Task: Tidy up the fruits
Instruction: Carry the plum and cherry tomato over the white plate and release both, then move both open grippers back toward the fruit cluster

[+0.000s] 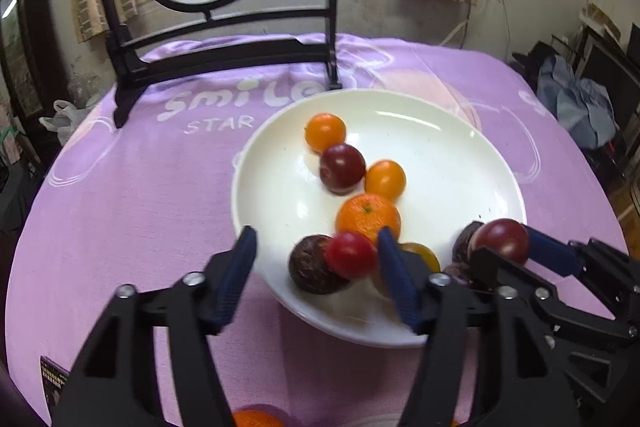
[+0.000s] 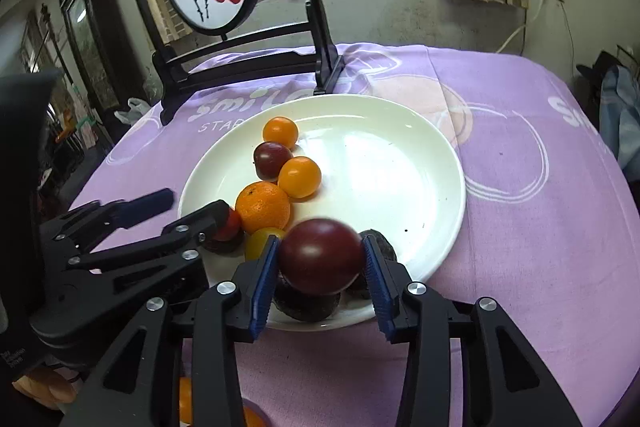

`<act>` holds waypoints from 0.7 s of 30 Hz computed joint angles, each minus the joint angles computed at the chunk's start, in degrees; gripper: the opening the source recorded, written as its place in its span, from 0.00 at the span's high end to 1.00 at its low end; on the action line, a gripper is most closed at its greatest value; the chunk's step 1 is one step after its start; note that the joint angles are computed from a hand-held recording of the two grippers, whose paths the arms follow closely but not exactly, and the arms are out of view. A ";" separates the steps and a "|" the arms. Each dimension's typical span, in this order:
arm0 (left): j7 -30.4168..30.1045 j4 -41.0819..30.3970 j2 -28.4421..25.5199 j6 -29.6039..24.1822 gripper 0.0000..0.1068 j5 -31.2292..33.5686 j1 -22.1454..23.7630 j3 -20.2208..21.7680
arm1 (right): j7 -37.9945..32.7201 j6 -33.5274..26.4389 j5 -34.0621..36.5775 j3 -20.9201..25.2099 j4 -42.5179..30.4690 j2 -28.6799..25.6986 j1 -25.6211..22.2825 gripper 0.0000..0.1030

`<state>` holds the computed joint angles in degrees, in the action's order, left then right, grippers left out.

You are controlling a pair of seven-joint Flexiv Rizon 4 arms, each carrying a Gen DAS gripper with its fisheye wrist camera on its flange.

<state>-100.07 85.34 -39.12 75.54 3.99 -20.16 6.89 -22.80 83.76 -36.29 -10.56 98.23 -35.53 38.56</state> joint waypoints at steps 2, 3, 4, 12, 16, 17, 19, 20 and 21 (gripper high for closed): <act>-0.23 1.83 0.88 2.78 0.36 0.48 0.19 -0.07 | 1.39 1.71 -0.54 -1.79 1.72 0.74 1.25 0.57; 0.77 2.83 1.39 3.41 0.35 -0.08 1.15 -1.32 | 1.99 2.46 -0.81 -2.74 2.50 1.09 1.91 0.57; 1.56 3.68 1.97 3.14 0.34 -0.80 1.75 -2.17 | 3.04 3.67 -1.22 -4.32 3.82 1.74 3.09 0.57; 3.73 11.97 6.57 3.58 0.26 -6.21 4.99 -5.85 | 5.19 7.45 -0.59 -12.79 9.82 4.66 10.27 0.55; 6.52 17.67 9.50 7.54 0.25 -6.95 6.19 -7.27 | 4.22 8.90 -0.08 -15.75 13.25 6.55 13.77 0.55; 7.16 18.82 10.14 8.37 0.25 -6.82 6.13 -7.17 | 4.16 9.25 -0.20 -17.32 14.48 7.16 15.45 0.54; 9.07 21.33 11.52 9.63 0.23 -7.37 7.03 -8.38 | 3.82 10.16 0.34 -19.41 16.70 8.22 18.00 0.51; 10.47 22.73 12.29 10.09 0.23 -7.95 7.91 -9.59 | 3.62 10.82 0.71 -21.01 18.12 8.77 19.84 0.50; 11.84 24.10 13.10 10.52 0.23 -8.31 8.49 -10.44 | 3.33 11.32 1.16 -22.43 19.35 9.23 21.53 0.49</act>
<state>-88.22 109.44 -26.02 86.06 -4.33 -11.68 -3.55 -19.47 95.08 -35.13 -32.98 117.59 -26.30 60.09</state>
